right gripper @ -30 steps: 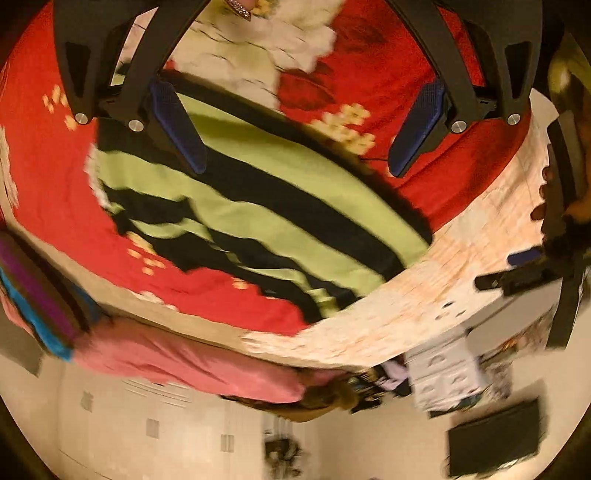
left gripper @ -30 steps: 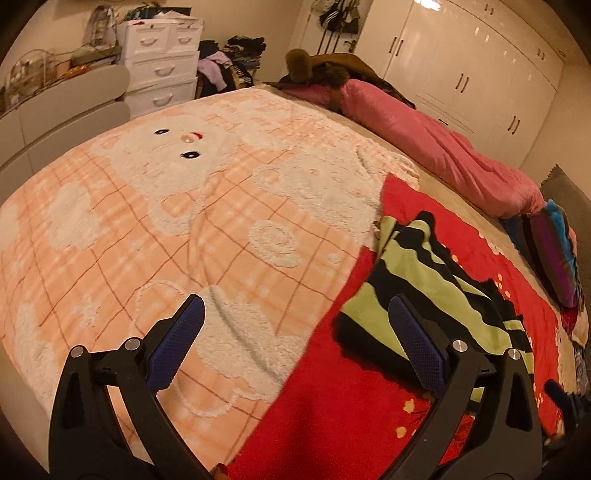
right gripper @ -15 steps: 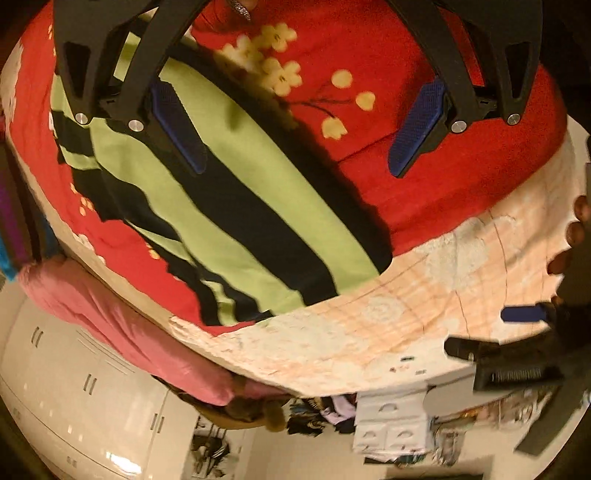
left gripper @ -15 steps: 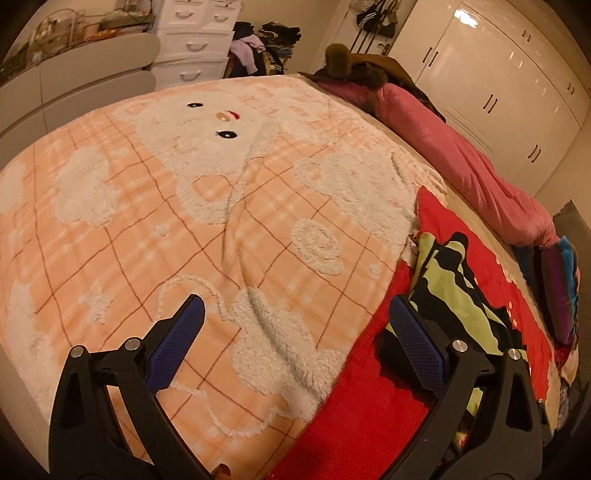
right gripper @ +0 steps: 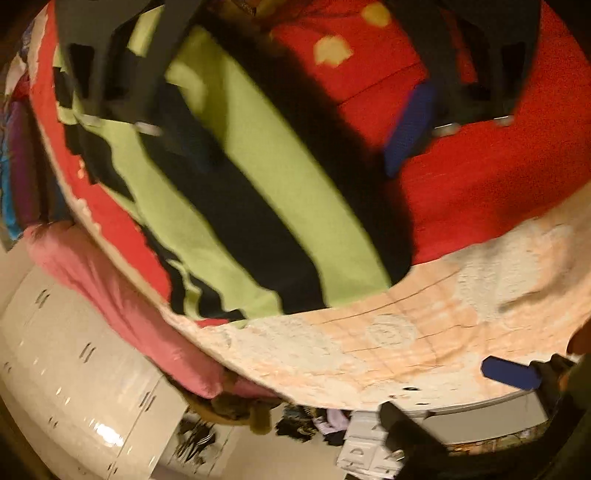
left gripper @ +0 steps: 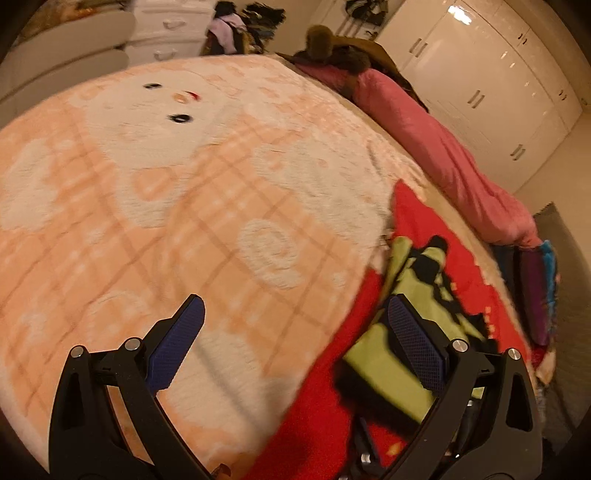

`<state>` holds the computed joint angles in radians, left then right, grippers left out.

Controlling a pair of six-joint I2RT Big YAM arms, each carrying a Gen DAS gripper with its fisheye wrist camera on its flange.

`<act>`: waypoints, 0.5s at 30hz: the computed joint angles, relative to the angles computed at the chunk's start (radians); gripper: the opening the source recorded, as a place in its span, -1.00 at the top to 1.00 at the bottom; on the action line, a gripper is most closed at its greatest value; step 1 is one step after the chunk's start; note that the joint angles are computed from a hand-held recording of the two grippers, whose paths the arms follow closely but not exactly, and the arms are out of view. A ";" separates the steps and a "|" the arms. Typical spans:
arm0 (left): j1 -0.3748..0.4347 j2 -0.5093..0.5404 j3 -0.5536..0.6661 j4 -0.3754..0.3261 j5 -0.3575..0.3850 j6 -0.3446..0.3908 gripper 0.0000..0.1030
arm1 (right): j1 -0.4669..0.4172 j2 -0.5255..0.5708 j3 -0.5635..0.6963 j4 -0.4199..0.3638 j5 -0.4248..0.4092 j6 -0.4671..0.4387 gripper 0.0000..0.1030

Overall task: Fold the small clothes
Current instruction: 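Grasp the folded sweater end with the right tool and lift it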

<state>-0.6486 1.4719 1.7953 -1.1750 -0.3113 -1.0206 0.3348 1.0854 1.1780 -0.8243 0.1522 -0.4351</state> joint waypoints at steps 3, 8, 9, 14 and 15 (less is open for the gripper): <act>0.030 0.070 0.078 -0.020 0.087 0.027 -0.81 | -0.029 0.001 0.000 0.030 -0.035 0.011 0.66; 0.083 0.166 0.185 0.030 0.271 0.078 -0.81 | -0.098 -0.031 0.004 0.030 -0.179 0.031 0.76; 0.094 0.193 0.216 0.035 0.319 0.083 -0.81 | -0.114 -0.036 0.006 0.026 -0.210 0.031 0.76; 0.109 0.318 0.358 0.010 0.475 0.129 -0.81 | -0.178 -0.044 0.026 -0.007 -0.337 0.038 0.84; 0.108 0.331 0.374 0.005 0.489 0.126 -0.81 | -0.185 -0.046 0.028 -0.012 -0.352 0.034 0.84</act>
<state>-0.5407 1.8033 2.1689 -1.1704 0.1777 -0.8941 0.1495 1.0393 1.2063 -0.8360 -0.1997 -0.4012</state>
